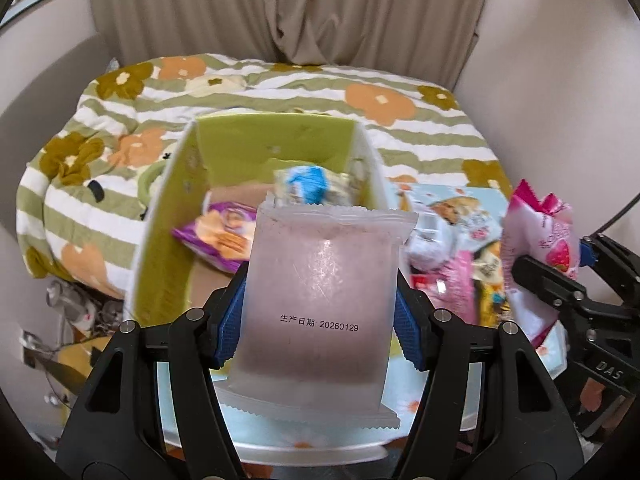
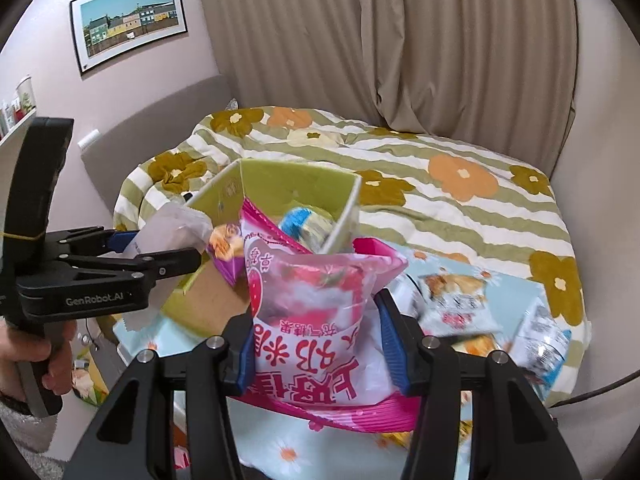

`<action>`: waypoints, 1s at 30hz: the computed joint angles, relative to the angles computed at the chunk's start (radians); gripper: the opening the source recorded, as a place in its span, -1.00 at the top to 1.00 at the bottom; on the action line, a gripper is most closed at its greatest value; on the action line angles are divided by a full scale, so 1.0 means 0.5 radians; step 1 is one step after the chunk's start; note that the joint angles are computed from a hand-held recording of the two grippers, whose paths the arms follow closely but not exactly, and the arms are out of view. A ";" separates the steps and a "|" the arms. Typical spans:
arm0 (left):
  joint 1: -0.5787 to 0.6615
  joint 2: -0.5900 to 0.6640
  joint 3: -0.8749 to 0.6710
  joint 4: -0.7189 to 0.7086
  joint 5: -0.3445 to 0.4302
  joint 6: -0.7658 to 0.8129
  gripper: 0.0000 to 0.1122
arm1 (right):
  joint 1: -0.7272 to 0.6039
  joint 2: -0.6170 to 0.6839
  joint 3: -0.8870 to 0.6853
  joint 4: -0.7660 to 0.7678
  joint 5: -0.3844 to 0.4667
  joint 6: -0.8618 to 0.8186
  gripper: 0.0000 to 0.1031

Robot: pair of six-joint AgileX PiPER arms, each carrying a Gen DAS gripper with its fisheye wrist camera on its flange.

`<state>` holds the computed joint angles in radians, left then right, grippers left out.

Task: Organize snacks
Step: 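Carry both packets into the yellow box and release them from both grippers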

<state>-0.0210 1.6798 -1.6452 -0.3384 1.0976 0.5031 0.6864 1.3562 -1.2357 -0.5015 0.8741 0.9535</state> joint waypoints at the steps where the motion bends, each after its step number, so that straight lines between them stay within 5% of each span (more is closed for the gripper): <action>1: 0.017 0.053 -0.050 0.012 0.008 0.022 -0.07 | -0.010 0.052 -0.047 0.013 -0.012 -0.001 0.07; 13: 0.156 0.659 -0.560 0.174 0.095 0.161 -0.11 | -0.063 0.632 -0.543 0.185 -0.014 -0.014 0.07; 16: 0.177 0.667 -0.567 0.135 0.116 0.227 -0.84 | -0.068 0.699 -0.590 0.220 0.007 -0.004 0.07; 25: 0.318 0.440 -0.226 0.005 -0.039 0.542 -0.83 | -0.091 0.812 -0.729 0.364 0.075 -0.043 0.07; 30: 0.366 0.394 -0.176 -0.029 -0.081 0.619 -0.83 | -0.146 1.078 -1.100 0.561 0.183 -0.178 0.07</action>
